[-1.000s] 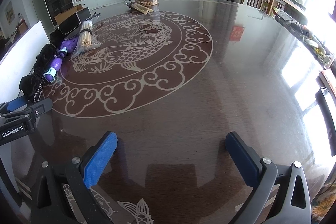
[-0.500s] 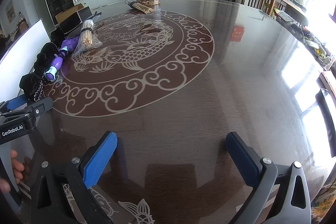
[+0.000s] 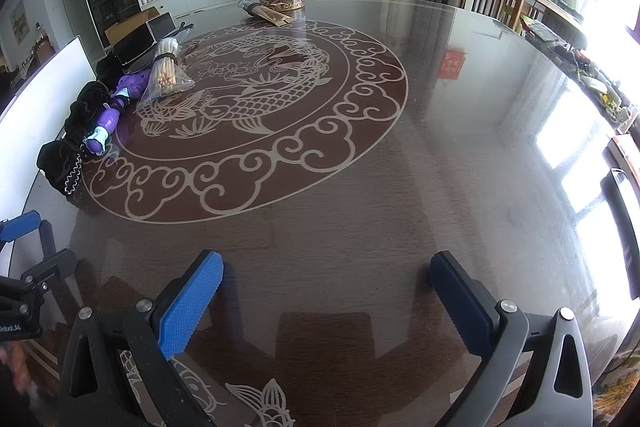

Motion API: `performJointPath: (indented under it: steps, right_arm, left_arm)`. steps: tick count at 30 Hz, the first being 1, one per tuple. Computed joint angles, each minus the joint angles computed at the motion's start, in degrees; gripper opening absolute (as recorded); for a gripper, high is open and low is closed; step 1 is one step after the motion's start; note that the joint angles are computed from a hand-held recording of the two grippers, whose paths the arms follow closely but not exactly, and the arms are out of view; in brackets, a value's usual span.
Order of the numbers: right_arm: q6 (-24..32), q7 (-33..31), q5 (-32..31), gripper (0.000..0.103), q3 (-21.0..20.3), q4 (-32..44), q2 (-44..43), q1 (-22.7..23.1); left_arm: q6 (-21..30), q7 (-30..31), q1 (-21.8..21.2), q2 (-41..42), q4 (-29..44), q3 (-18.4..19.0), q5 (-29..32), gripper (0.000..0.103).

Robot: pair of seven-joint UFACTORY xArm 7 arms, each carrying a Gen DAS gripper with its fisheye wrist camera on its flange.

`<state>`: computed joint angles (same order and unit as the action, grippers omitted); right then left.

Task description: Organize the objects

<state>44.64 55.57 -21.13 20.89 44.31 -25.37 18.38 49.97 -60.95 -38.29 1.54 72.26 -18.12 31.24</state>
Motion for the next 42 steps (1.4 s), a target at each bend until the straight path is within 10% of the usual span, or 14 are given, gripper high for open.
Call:
performJointPath:
  steps: [12, 22, 30, 37, 42]
  right_arm:
    - [-0.30, -0.37, 0.16, 0.103, -0.27, -0.08, 0.04, 0.18]
    - [-8.55, -14.05, 8.92, 0.103, -5.70, 1.64, 2.26, 2.22]
    - [-12.30, -29.89, 14.86, 0.102, -8.77, 29.73, 28.40, 3.81]
    - [-0.79, -33.44, 16.61, 0.073, -10.52, 55.63, 49.27, 8.07]
    - [-2.50, -32.09, 19.42, 0.029, -12.03, 51.63, 46.97, 8.17]
  left_arm:
    - [-0.26, -1.26, -0.03, 0.39, 0.06, 0.22, 1.16, 0.103]
    - [0.07, -1.70, -0.22, 0.69, 0.42, 0.32, 1.50, 0.103]
    - [0.09, -1.77, -0.28, 0.66, 0.39, 0.36, 1.52, 0.103]
    - [0.05, -1.74, -0.28, 0.69, 0.40, 0.38, 1.54, 0.103]
    - [0.01, -1.82, -0.29, 0.67, 0.33, 0.39, 1.57, 0.103]
